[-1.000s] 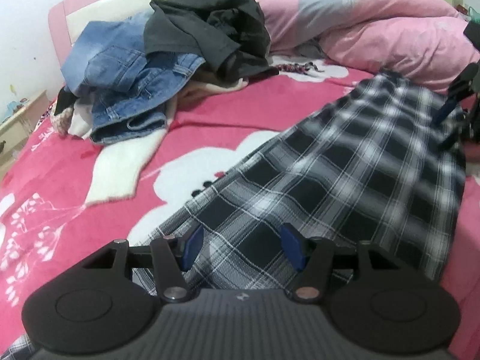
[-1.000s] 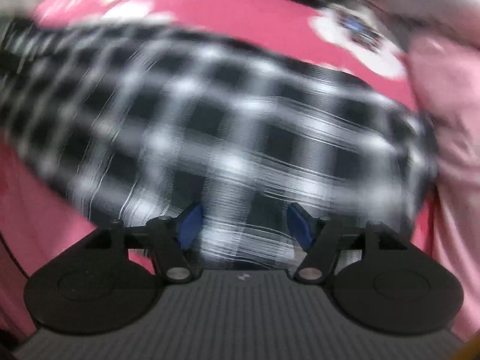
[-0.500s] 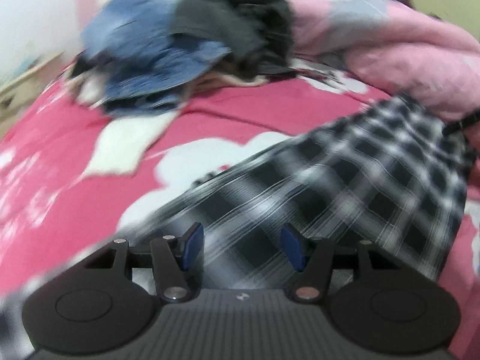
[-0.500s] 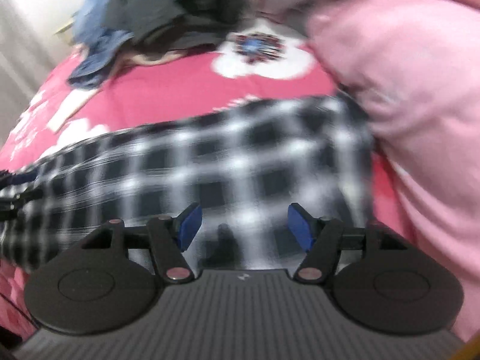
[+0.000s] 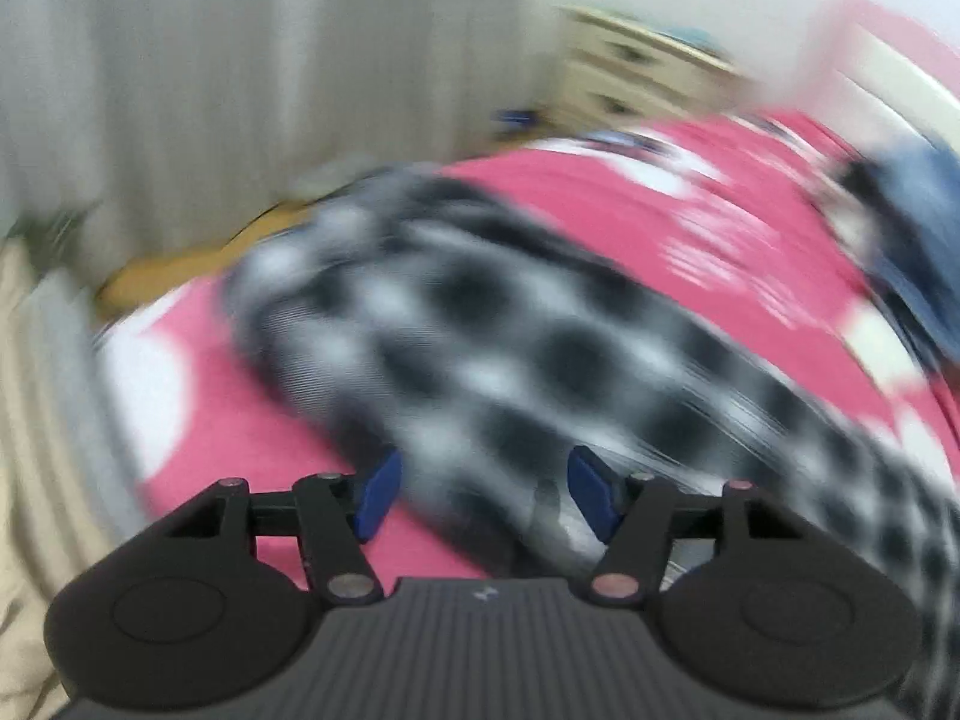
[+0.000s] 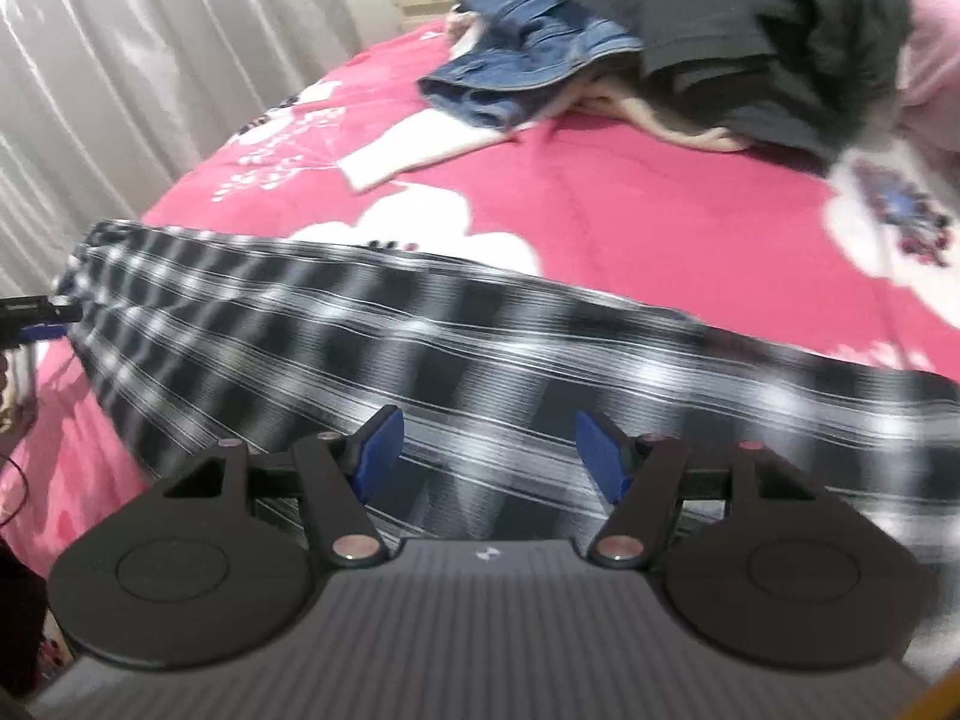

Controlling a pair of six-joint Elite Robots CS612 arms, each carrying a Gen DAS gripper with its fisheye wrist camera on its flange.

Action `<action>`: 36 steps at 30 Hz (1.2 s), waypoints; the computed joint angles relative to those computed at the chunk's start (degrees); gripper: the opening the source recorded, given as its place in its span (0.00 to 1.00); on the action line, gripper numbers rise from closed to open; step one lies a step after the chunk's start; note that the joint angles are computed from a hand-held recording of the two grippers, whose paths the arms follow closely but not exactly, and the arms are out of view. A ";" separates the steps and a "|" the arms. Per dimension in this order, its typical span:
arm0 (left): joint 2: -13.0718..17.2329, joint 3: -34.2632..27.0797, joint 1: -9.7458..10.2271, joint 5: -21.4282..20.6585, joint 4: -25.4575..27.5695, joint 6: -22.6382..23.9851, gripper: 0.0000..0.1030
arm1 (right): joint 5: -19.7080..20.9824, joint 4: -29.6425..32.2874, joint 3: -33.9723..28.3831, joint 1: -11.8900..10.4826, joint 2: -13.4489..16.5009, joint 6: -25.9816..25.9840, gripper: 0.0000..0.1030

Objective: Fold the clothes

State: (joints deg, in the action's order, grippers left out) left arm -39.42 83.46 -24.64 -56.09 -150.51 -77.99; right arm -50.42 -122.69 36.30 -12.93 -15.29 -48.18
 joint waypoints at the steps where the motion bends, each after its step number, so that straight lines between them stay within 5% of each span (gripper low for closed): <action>1: -0.19 0.70 0.26 0.45 0.03 -3.07 0.61 | 0.37 0.68 -0.34 0.14 0.13 -0.27 0.62; 5: 0.09 2.40 1.12 1.14 -1.06 -14.11 0.64 | 1.61 1.67 0.56 0.33 -0.50 -1.33 0.62; 8: 1.02 2.81 1.71 3.54 -5.19 -17.02 0.65 | 1.00 1.25 1.69 0.39 -1.08 -1.47 0.62; 15: 3.54 1.57 3.37 7.69 -10.58 -14.47 0.61 | -1.34 0.10 3.37 0.33 -1.79 -0.66 0.62; 16: 3.84 0.85 3.50 8.01 -10.03 -13.90 0.56 | -1.47 0.24 3.32 0.39 -1.77 -0.61 0.62; 18: 4.09 -0.28 3.43 9.49 -8.21 -13.44 0.27 | -1.64 0.16 3.33 0.53 -1.76 -0.98 0.62; 20: 4.33 -1.68 3.44 11.01 -6.75 -13.01 0.22 | -1.77 -0.06 3.50 0.67 -1.84 -1.57 0.63; 24: 4.50 -3.81 3.58 14.45 -4.16 -10.17 0.18 | -1.88 -0.61 4.21 0.99 -2.14 -3.04 0.63; 30: 5.14 -6.35 5.32 17.69 -7.43 -3.07 0.17 | -2.17 -1.03 4.63 1.36 -2.33 -3.56 0.63; 33: 5.03 -6.66 6.09 18.43 -6.88 -4.01 0.17 | -2.20 -1.44 4.44 1.44 -2.21 -2.81 0.63; 36: 4.67 -5.95 7.19 13.35 -4.68 -7.70 0.18 | -2.06 -1.38 4.23 1.47 -2.12 -2.08 0.63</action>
State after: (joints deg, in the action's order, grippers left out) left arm -34.75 77.51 -17.45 -42.74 -155.20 -85.70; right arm -52.48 -124.07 40.53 -11.46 -17.41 -50.26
